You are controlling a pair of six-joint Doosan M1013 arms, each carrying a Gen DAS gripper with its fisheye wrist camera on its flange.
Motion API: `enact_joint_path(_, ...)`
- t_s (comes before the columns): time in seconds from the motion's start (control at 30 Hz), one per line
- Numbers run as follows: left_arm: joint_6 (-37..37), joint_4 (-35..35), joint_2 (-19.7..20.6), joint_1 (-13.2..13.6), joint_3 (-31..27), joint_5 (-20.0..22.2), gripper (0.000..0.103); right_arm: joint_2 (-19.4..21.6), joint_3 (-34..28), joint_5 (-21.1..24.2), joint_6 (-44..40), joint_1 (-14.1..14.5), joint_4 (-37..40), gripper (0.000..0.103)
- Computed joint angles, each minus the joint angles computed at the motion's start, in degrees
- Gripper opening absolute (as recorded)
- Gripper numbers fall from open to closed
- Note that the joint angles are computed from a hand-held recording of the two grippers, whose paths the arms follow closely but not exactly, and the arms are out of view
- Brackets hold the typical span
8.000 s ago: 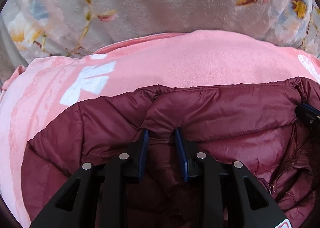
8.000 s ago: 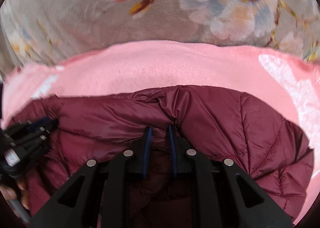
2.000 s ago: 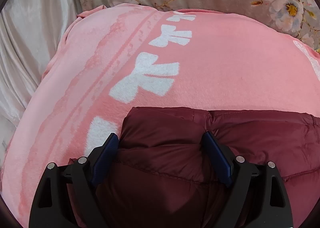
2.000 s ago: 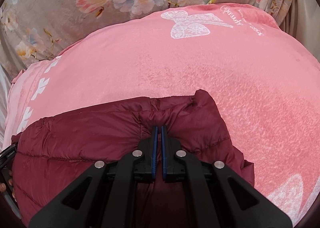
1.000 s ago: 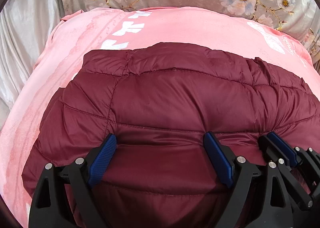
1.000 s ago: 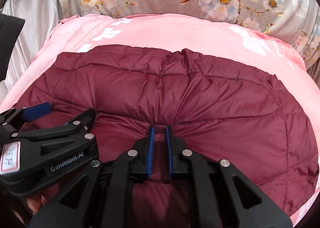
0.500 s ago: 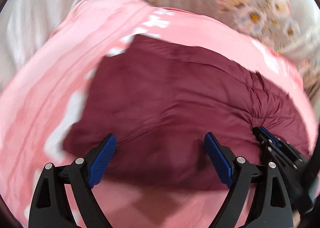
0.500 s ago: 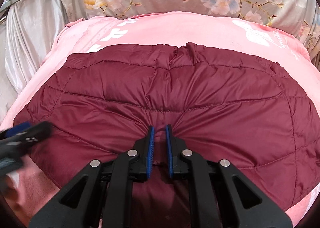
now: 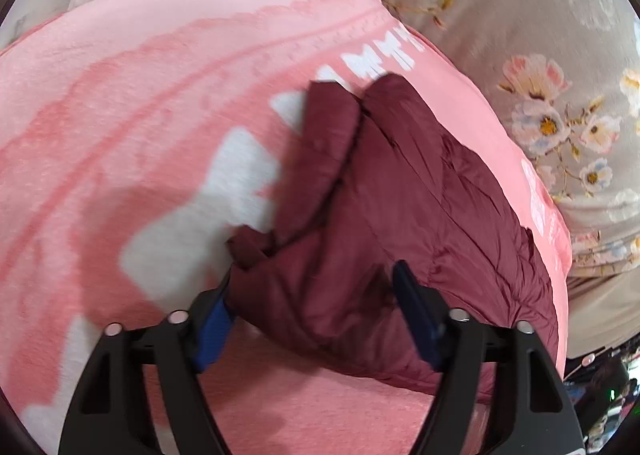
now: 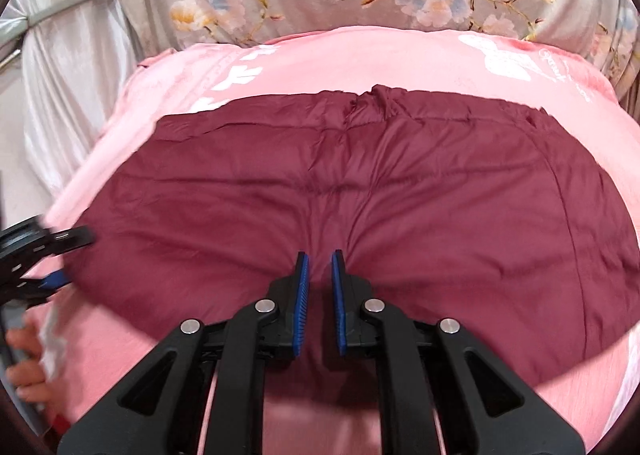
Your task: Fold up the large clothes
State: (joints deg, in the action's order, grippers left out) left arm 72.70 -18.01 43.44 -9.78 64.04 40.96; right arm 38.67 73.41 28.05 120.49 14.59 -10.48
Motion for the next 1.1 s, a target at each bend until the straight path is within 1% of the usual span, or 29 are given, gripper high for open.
enact_joint_path(0.03, 0.4, 0.5, -0.1, -0.3, 0.0, -0.2, 0.057, -0.3, 0.5, 0.0, -0.6, 0.0, 0.8, 0.011)
enact_joint_path(0.07, 1.0, 0.5, -0.3, -0.4, 0.0, -0.4, 0.046, -0.6, 1.0, 0.0, -1.6, -0.1, 2.0, 0.011)
enact_joint_path(0.1, 1.9, 1.1, -0.7, -0.8, 0.1, -0.9, 0.039, -0.8, 1.5, -0.3, -2.8, -0.3, 3.6, 0.010)
enact_joint_path(0.13, 3.4, 0.9, -1.2, -1.1, 0.3, -1.5, 0.026, -0.8, 1.7, -0.5, -3.9, -0.5, 5.3, 0.010)
enact_joint_path(0.17, 5.1, 0.3, -1.8, -1.4, 0.6, -2.1, 0.020, -0.7, 1.8, -0.7, -5.2, -0.8, 7.5, 0.010)
enact_joint_path(0.23, 7.9, -0.2, -3.0, -1.9, 1.2, -3.8, 0.015, -0.5, 1.7, -0.6, -6.7, -1.2, 10.1, 0.010)
enact_joint_path(0.27, 9.6, -0.3, -3.9, -2.4, 1.6, -5.2, 0.014, -0.4, 1.7, -0.7, -7.3, -1.4, 11.0, 0.010)
enact_joint_path(0.33, 13.0, -1.6, -4.8, -3.2, 1.4, -6.6, 0.014, -0.4, 1.8, -0.9, -8.1, -1.4, 12.4, 0.010)
enact_joint_path(0.43, 20.2, -5.6, -5.6, -4.7, 0.1, -6.9, 0.013, -1.1, 2.6, -1.1, -9.5, -1.8, 15.4, 0.010)
enact_joint_path(0.53, 25.8, -7.5, -5.6, -6.5, -1.8, -5.8, 0.013, -3.1, 5.0, -1.9, -12.2, -2.7, 20.5, 0.010)
enact_joint_path(0.6, 28.7, -8.0, -5.1, -7.9, -3.5, -4.2, 0.013, -4.7, 6.9, -2.4, -11.9, -3.1, 20.7, 0.010)
enact_joint_path(0.67, 30.9, -8.6, -4.4, -9.2, -5.0, -2.3, 0.013, -6.3, 8.5, -2.6, -6.1, -3.2, 14.4, 0.011)
enact_joint_path(0.7, 31.6, -8.3, -3.8, -10.2, -6.2, -1.0, 0.013, -7.3, 9.5, -2.3, -0.8, -3.1, 8.4, 0.013)
enact_joint_path(0.73, 31.5, -7.6, -3.0, -11.0, -7.3, 0.0, 0.013, -7.9, 10.2, -1.9, 3.0, -3.1, 4.1, 0.013)
enact_joint_path(0.77, 31.0, -6.6, -1.9, -12.0, -8.8, 1.7, 0.014, -8.8, 11.1, -1.2, 7.9, -3.2, -0.9, 0.013)
enact_joint_path(0.8, 31.1, -6.2, -0.8, -12.6, -10.1, 3.7, 0.014, -9.3, 11.7, -0.8, 10.2, -3.4, -3.2, 0.013)
enact_joint_path(0.83, 30.8, -5.7, 0.1, -13.1, -11.2, 5.4, 0.016, -9.8, 12.2, -0.4, 12.9, -3.6, -5.5, 0.013)
enact_joint_path(0.9, 29.5, -4.5, 2.5, -14.4, -13.6, 9.3, 0.026, -10.9, 13.7, -0.1, 17.0, -4.3, -8.4, 0.013)
enact_joint_path(0.93, 28.9, -4.1, 3.5, -15.0, -14.4, 10.8, 0.034, -11.4, 14.3, 0.0, 18.4, -4.8, -8.9, 0.013)
enact_joint_path(0.97, 27.9, -3.6, 4.1, -15.4, -14.8, 11.7, 0.037, -11.8, 14.8, 0.1, 19.3, -5.0, -9.5, 0.013)
enact_joint_path(1.0, 26.8, -3.5, 4.4, -15.6, -14.7, 12.5, 0.038, -12.3, 15.5, 0.0, 20.6, -5.3, -10.3, 0.014)
enact_joint_path(1.03, 26.9, -4.7, 4.3, -15.6, -14.2, 12.9, 0.041, -12.9, 16.1, -0.3, 21.7, -5.5, -11.0, 0.015)
enact_joint_path(1.07, 28.4, -7.8, 3.7, -15.2, -13.0, 13.1, 0.050, -13.2, 16.5, -0.5, 22.6, -5.6, -11.7, 0.017)
enact_joint_path(1.1, 29.5, -10.1, 3.1, -14.8, -12.0, 12.7, 0.055, -13.9, 17.2, -1.3, 23.6, -5.7, -12.5, 0.026)
